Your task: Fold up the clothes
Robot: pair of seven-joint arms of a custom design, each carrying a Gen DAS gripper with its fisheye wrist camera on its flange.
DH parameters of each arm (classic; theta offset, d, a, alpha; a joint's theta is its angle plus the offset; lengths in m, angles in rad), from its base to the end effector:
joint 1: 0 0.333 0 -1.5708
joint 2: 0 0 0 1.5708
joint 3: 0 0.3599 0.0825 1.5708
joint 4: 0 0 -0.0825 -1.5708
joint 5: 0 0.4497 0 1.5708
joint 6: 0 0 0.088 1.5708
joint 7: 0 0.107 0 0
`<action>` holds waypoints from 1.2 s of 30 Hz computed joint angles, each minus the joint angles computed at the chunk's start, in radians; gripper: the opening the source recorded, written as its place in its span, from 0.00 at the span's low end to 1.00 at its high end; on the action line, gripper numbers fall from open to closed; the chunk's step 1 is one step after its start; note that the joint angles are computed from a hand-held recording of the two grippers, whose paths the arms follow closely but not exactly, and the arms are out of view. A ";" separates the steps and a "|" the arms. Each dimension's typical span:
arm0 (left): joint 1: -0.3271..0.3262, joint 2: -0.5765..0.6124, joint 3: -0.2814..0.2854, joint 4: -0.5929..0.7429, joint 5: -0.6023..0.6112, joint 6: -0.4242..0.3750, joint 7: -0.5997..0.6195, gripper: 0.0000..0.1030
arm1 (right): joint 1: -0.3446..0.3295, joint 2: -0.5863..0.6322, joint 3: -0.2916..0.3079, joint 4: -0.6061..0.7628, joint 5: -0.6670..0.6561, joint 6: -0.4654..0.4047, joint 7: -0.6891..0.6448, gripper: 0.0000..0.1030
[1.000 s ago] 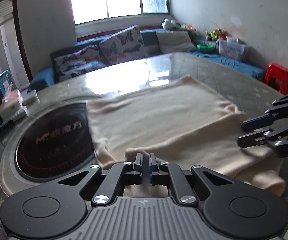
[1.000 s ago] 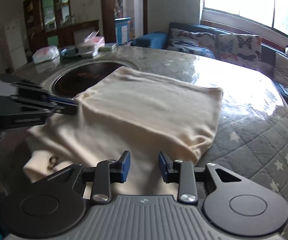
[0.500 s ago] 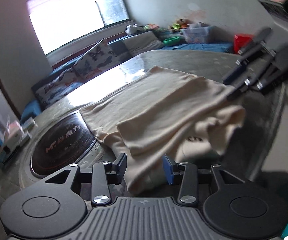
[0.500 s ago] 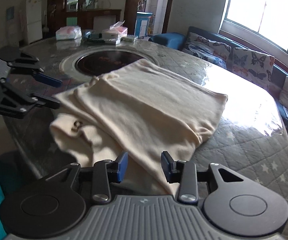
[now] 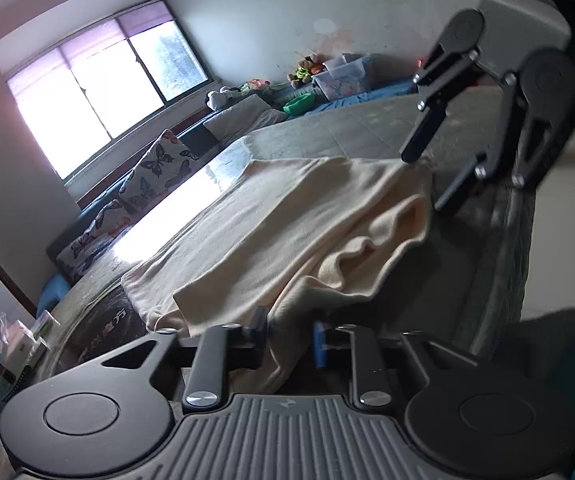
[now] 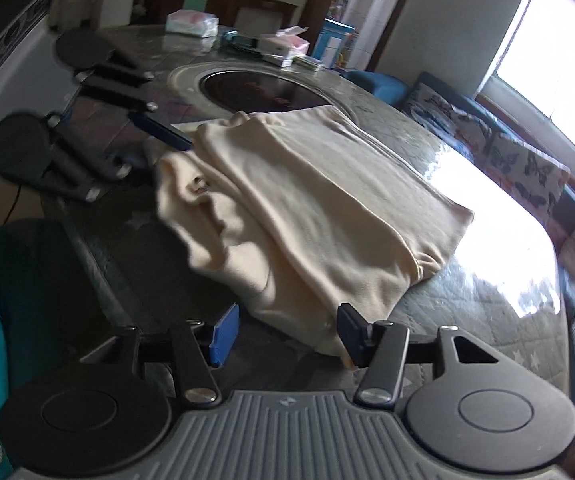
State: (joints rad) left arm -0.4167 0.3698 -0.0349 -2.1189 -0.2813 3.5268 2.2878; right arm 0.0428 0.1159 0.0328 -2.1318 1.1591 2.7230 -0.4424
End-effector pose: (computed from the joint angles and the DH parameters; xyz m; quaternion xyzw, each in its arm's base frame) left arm 0.6262 -0.2641 0.3499 -0.3118 0.8135 -0.3165 0.3753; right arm 0.6399 0.0142 0.3914 -0.8966 0.2118 -0.2541 0.2943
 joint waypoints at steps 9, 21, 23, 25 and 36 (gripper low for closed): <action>0.128 0.041 -0.081 0.127 0.095 -0.100 -0.262 0.11 | -0.009 0.068 0.018 0.081 0.074 -0.049 -0.020 0.54; -0.069 -0.010 0.124 0.008 0.045 -0.053 -0.169 0.32 | -0.052 0.133 0.037 0.203 -0.080 -0.167 0.347 0.11; -0.096 -0.014 0.144 -0.013 -0.004 -0.033 -0.109 0.32 | -0.055 0.130 0.041 0.201 -0.075 -0.162 0.343 0.11; -0.108 -0.016 0.149 -0.029 -0.044 -0.010 -0.056 0.31 | -0.054 0.125 0.045 0.195 -0.068 -0.152 0.336 0.10; 0.103 -0.087 -0.064 -0.113 0.025 0.086 -0.116 0.07 | -0.046 0.029 0.029 0.109 0.022 -0.161 0.209 0.08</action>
State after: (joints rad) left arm -0.3134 0.2828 -0.0987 -2.2316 -0.2563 3.6129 2.1717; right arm -0.0032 0.1449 0.0622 -2.0231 1.1813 2.5618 -0.2338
